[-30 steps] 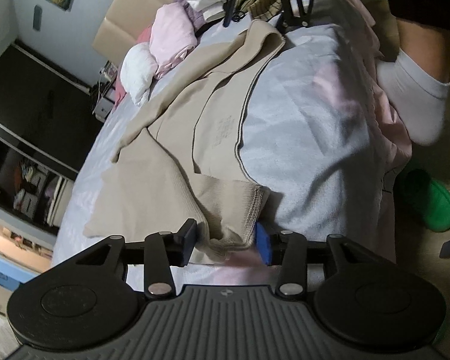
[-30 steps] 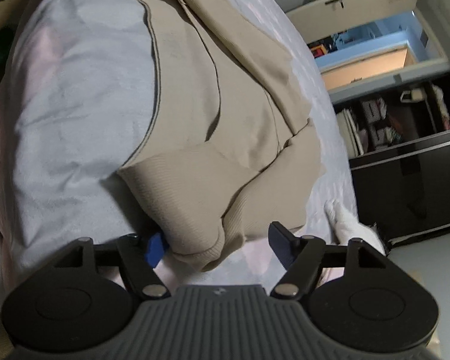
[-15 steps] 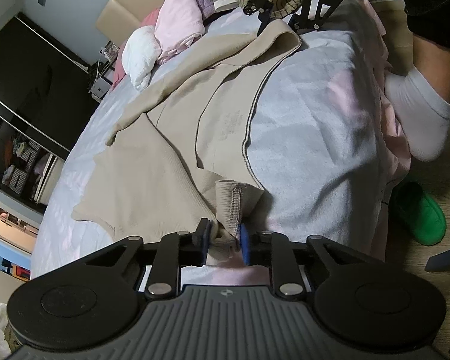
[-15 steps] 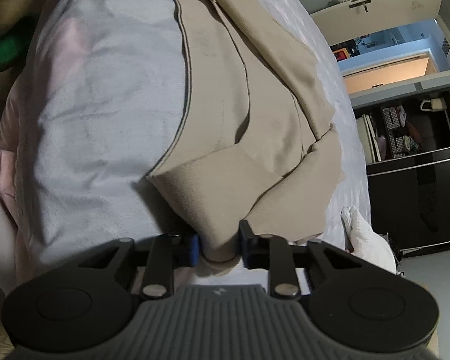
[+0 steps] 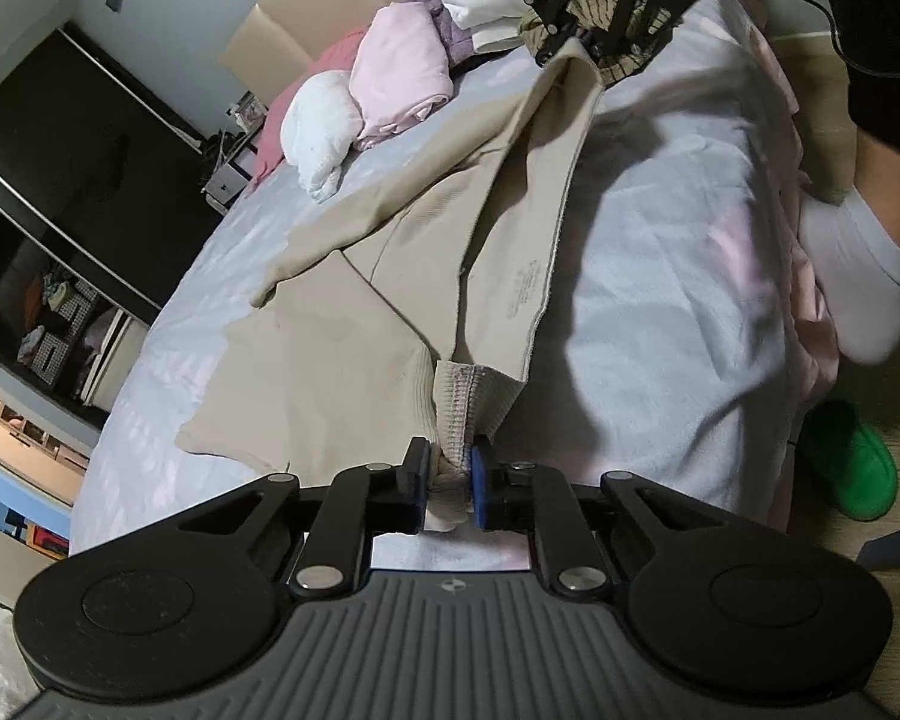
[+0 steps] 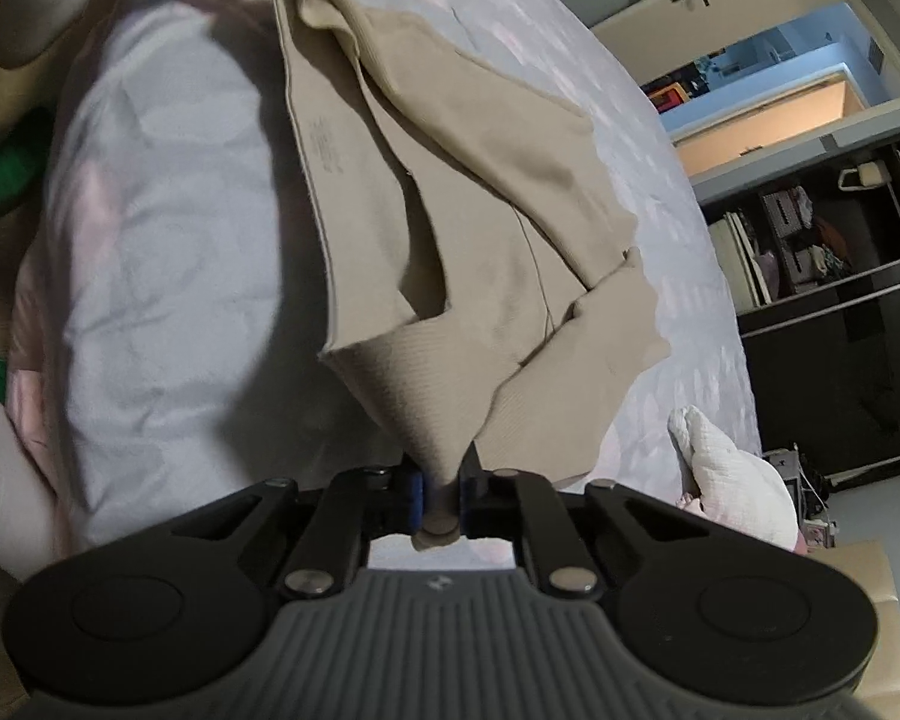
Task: Fold clothes
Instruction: 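Lift the hem with both grippers and fold it over the sweater body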
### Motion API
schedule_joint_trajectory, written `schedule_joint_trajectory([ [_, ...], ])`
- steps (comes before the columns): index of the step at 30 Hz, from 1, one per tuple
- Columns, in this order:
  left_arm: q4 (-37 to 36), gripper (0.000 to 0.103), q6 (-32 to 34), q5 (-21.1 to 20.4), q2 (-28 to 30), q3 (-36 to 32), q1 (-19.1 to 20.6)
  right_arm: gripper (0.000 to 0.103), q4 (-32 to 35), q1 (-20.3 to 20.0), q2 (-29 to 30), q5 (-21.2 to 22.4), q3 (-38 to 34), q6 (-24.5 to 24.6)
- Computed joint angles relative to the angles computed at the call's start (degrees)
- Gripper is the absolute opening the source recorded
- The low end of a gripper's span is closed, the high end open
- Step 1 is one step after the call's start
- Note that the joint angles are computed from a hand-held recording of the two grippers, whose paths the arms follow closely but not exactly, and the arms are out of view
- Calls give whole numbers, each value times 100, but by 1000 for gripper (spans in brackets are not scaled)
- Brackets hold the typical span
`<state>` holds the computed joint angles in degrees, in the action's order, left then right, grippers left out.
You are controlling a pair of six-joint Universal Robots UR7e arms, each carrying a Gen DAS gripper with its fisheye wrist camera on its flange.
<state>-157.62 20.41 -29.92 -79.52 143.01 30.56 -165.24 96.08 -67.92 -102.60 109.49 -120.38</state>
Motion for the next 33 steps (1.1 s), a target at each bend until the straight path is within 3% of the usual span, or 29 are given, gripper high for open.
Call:
schedule_joint_trajectory([
  [3,487,10,12,-287,-207,-48,-21,11,323,15,-166,-63,20,-71],
  [20,2322,10,-364,-706,-1118,-379,-286,9,1058,203,-505,206,-89,260],
  [26,3444,10,-366,-1150,-1548,-558,-387,9,1913,370,-860,-156,10,276],
  [33,4545,10,-422,-1953,-1886,-735,-469,9,3426,621,-1241,-857,-68,331],
])
